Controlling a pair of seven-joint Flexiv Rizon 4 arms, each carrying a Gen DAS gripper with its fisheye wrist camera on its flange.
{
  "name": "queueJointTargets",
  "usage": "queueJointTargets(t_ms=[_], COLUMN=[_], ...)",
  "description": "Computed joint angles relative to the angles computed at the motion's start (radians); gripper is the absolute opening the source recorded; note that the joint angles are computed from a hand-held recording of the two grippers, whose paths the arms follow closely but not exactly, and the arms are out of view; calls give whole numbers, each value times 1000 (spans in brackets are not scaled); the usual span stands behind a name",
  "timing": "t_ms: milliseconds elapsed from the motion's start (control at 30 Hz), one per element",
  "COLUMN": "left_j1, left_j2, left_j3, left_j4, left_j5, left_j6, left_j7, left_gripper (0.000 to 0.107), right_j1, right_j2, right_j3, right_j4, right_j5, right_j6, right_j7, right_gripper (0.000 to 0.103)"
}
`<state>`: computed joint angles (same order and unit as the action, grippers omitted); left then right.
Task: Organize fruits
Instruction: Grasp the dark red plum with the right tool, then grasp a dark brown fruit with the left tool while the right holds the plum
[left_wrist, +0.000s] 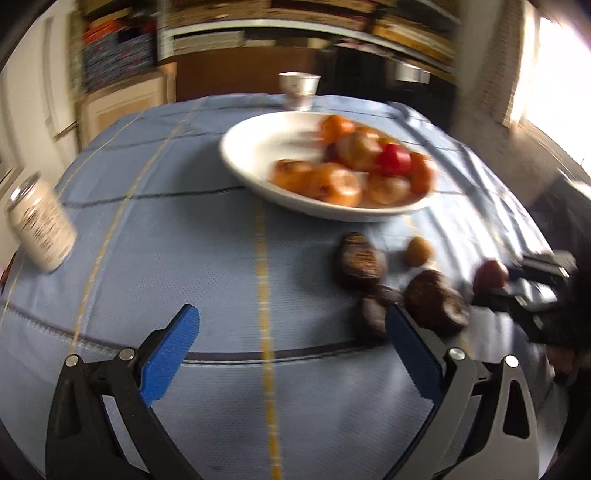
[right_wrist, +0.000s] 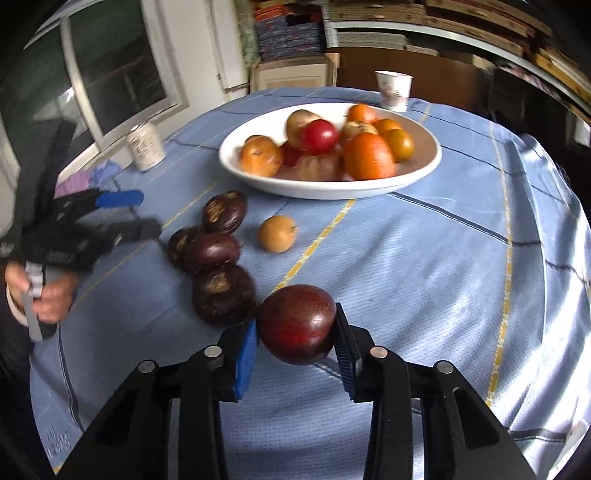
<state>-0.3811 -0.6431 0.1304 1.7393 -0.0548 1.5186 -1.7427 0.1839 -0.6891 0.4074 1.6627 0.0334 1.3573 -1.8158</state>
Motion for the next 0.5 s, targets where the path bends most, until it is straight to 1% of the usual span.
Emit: queueJointTargets(t_ms=[67,100,133,167,200,267,300,367,400,433,500], left_j1=[6,-2,-1,20,43,63,82,102,112,119,115], left_j2=[1,0,0,1,2,-4,-6,-11,-12,-14,-20], left_j3=[-27,-26,-34,-68,-105,-136,-159,-185,-199,-209,-206], left_j4=[-2,-5,-7,-4,-2,-8,-7,-7,-5,-3,-12], left_j5=[30,44,48,47,38,14,-3,-31,-43,-52,-62], left_j6=[12,14,15,12,-1,-35,-48,-61,-65,-68,-87], left_j7=[54,76,94,127,159,192,208,228,240,251,266], left_gripper=[99,95,83,71,67,52,51,46,45,43,42], right_j1=[7,13,22,31,34,37,33,31,31,30,31], right_j2=[-1,-2,-1,-1,0,1,1,0,1,1,1], right_j3=[-13,-20,-32,-43,-47,-52,-49,-46,-45,-45,-44], right_j4=[-6,-9,-8,-8,-4,-1,0,0,1,1,3], right_j5=[1,-1,-6,-11,-14,-20,-21,-24,-26,-28,-32], right_j6=[-10,-15,-16,-14,-11,-7,-6,-3,-2,-3,-1], right_j7=[17,26,36,46,50,58,58,59,60,60,60], right_gripper=[39,39,39,39,39,39,39,39,39,39,39])
